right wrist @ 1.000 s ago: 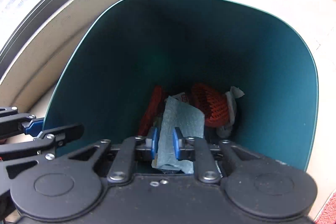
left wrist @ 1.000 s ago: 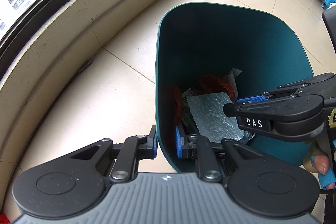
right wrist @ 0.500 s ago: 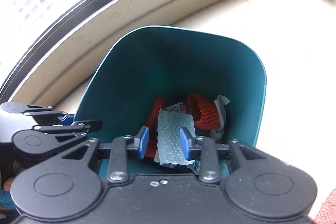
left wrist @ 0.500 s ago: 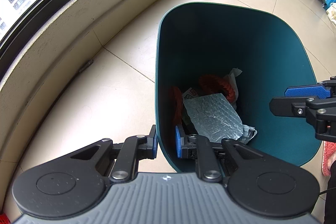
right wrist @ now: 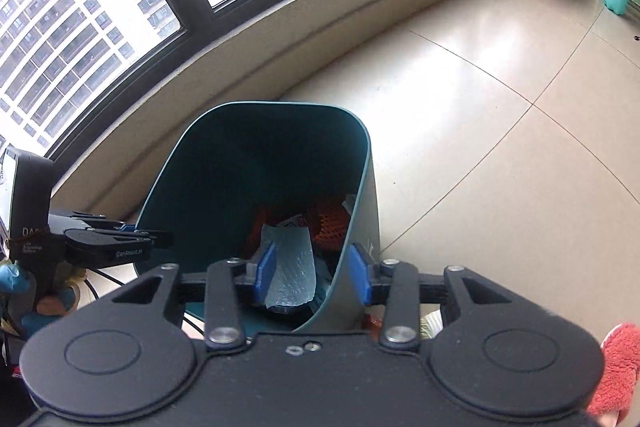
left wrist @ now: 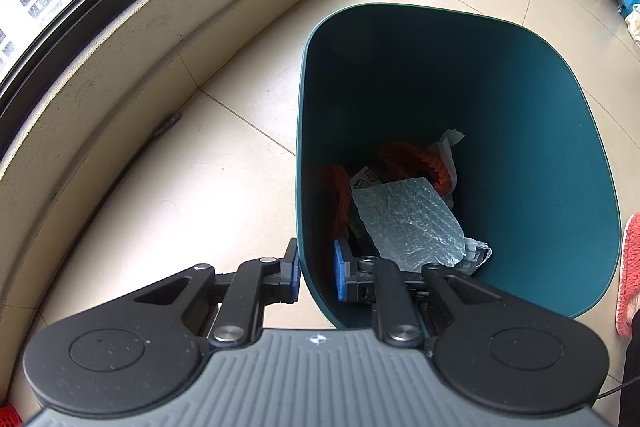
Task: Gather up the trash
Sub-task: 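Lower the right tool to the white cabbage and close around it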
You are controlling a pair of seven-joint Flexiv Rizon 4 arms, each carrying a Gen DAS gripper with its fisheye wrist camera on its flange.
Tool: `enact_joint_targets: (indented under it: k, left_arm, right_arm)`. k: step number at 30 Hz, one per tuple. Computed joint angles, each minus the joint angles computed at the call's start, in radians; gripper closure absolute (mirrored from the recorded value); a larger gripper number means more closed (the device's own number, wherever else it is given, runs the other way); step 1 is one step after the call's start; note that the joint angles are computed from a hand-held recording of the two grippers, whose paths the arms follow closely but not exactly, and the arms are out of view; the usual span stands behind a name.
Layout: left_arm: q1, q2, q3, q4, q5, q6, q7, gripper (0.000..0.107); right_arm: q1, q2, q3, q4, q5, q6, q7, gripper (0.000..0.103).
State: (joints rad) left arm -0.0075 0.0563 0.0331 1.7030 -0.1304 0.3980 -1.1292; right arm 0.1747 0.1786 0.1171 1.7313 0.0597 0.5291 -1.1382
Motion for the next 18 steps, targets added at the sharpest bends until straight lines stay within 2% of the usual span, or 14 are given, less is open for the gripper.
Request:
enact_joint_targets:
  k: [4,7,12,14,16,17,18]
  left_arm:
    - [-0.001,0.001,-0.002,0.004,0.016,0.012,-0.005,0.090]
    - [-0.003,0.001,-0.004,0.004,0.026,0.015,-0.011,0.090]
    - [-0.004,0.001,-0.005,0.000,0.043,0.012,-0.018,0.090]
    - [-0.006,0.001,-0.008,-0.001,0.053,0.014,-0.021,0.090]
    - [-0.008,0.002,-0.009,0.000,0.061,0.017,-0.022,0.090]
    - [-0.009,0.002,-0.009,0.000,0.063,0.017,-0.022,0.090]
    - [-0.010,0.002,-0.010,0.001,0.065,0.018,-0.024,0.090]
  right_arm:
    - [-0.030,0.033,-0.002,0.075,-0.029,0.010,0.039,0.058]
    - [-0.049,0.043,-0.010,0.138,-0.037,0.024,0.045,0.050]
    - [-0.084,0.020,-0.026,0.246,-0.055,0.058,0.067,0.040]
    - [-0.095,0.000,-0.038,0.281,-0.034,0.077,0.071,0.040]
    - [-0.102,-0.028,-0.042,0.311,-0.031,0.095,0.072,0.032]
    - [-0.104,-0.043,-0.042,0.327,-0.031,0.111,0.064,0.023]
    - [-0.105,-0.045,-0.041,0.351,-0.023,0.128,0.049,0.019]
